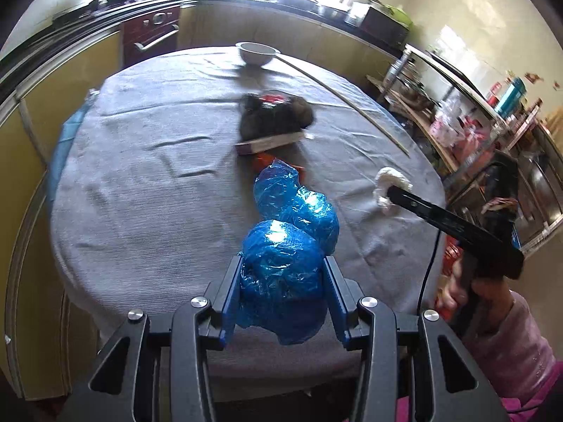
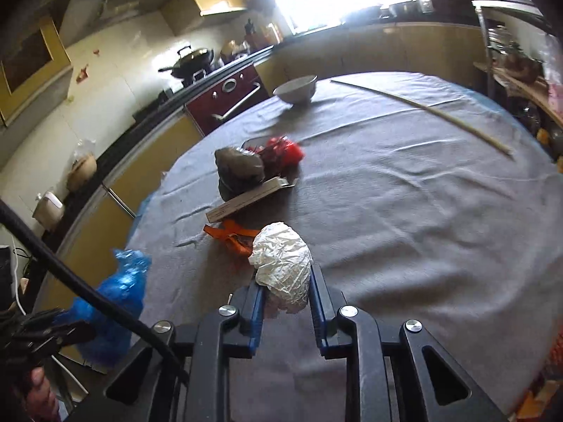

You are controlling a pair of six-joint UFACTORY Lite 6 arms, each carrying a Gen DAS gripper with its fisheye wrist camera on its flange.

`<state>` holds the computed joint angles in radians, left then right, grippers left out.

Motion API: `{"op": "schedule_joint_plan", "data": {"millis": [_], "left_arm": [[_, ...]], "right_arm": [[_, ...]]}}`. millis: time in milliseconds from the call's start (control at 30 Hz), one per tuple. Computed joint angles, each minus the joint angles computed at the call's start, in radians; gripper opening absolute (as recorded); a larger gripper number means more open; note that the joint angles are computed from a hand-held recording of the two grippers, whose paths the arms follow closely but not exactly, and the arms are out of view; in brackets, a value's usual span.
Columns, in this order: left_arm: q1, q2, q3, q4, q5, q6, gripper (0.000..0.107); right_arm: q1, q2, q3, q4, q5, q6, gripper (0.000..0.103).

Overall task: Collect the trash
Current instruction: 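Carry the blue bag and tissue to the red basket and open both grippers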

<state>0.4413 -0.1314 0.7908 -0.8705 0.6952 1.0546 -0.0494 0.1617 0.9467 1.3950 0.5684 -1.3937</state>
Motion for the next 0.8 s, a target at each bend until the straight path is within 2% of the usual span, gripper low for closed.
{"op": "schedule_joint_plan", "data": {"millis": [200, 333, 567, 800], "left_arm": [[-0.223, -0.009, -0.021, 0.001, -0.064, -0.052, 0.046], [-0.413, 0.046, 0.013, -0.018, -0.116, -0.087, 0.046], [-0.709, 0.197, 0.152, -0.047, -0.177, -0.126, 0.046], [-0.934, 0.477, 0.451, -0.019, -0.156, -0.218, 0.046]], "right_arm": [[-0.3, -0.147, -0.152, -0.08, 0.185, -0.027, 0.025], [-0.518, -0.179, -0.202, -0.153, 0.262, -0.052, 0.025], [-0.848, -0.083, -0.166, -0.248, 0.319, -0.09, 0.025], [-1.044, 0.08, -0.061, -0.321, 0.305, -0.074, 0.025]]}}
